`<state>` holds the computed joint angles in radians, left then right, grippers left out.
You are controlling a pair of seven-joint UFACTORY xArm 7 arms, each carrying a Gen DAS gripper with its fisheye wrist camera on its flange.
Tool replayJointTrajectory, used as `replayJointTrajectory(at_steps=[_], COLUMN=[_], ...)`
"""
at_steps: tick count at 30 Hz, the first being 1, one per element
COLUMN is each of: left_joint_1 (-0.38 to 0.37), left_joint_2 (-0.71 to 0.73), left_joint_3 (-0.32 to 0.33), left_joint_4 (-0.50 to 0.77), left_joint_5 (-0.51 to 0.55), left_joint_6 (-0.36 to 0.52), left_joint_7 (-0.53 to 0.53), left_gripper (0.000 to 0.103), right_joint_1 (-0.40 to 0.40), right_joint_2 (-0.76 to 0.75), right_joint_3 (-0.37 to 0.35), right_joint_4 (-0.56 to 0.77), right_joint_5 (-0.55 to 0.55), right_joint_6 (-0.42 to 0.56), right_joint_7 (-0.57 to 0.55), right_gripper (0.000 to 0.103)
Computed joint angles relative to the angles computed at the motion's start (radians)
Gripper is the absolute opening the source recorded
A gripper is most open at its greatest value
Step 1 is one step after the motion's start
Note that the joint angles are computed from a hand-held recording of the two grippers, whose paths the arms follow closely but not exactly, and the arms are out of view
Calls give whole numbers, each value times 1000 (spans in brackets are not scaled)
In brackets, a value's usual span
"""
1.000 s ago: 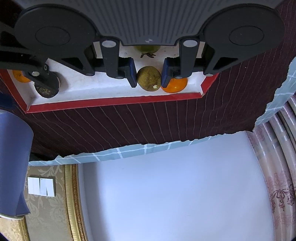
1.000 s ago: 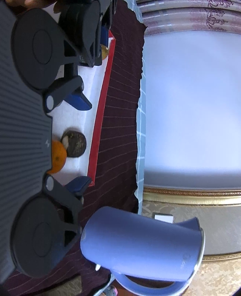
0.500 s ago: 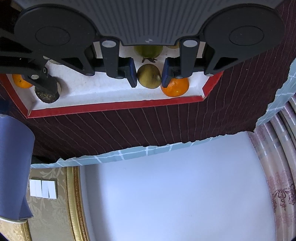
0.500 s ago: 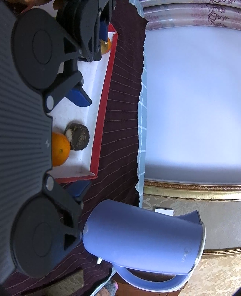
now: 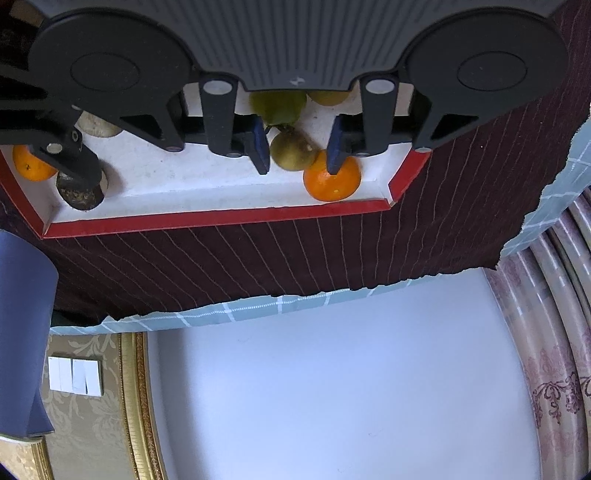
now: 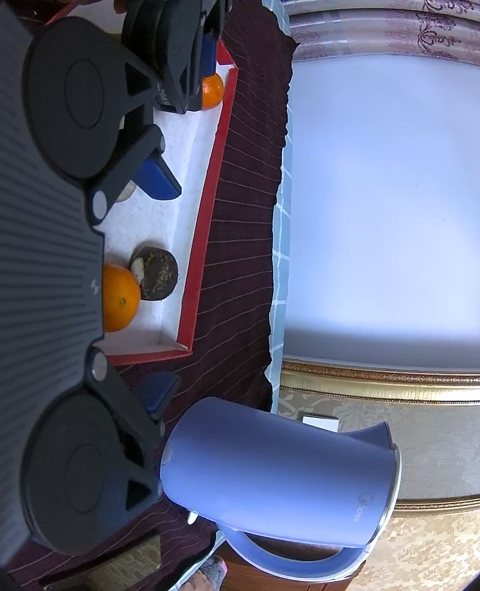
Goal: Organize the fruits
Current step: 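Withdraw both open tools up and away from the tray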
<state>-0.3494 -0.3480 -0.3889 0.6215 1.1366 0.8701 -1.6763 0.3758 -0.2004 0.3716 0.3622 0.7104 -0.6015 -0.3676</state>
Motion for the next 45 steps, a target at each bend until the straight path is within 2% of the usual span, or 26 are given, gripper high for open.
replayJointTrajectory(at_steps=[2,3,13,17,25,36,45], left_joint_1=[-2,-4,-3,1,-3,-16,-9], left_joint_2=[-7,-11,-74,-114,-193,-351,-450], left_joint_3=[-7,-10,-15,-31,-72,-109,-164], left_joint_4=[-5,-7,-54,-82,-130,-236,-291], left_joint_5=[2,3,-44,-64,-122,-274,-386], left_joint_6=[14,21,17,20,41,-2,-22], left_joint_7=[-6,-9,-9,-10,2,49,81], left_gripper=[49,51,52,61,65,67,67], right_joint_1=[1,1,4,9,9,3,18], right_joint_2=[-1,-1,-7,-12,-32,-80,-176], right_joint_3=[0,0,5,8,13,48,54], right_joint_4=[-2,-3,-20,-30,-52,-110,-229], right_joint_5=[0,0,-19,-17,-21,-11,-79], right_joint_6=[-2,-4,-12,-20,-15,-23,-37], right_joint_7=[0,2,8,3,20,52,193], right_gripper=[100,100,103,103,103,103,103])
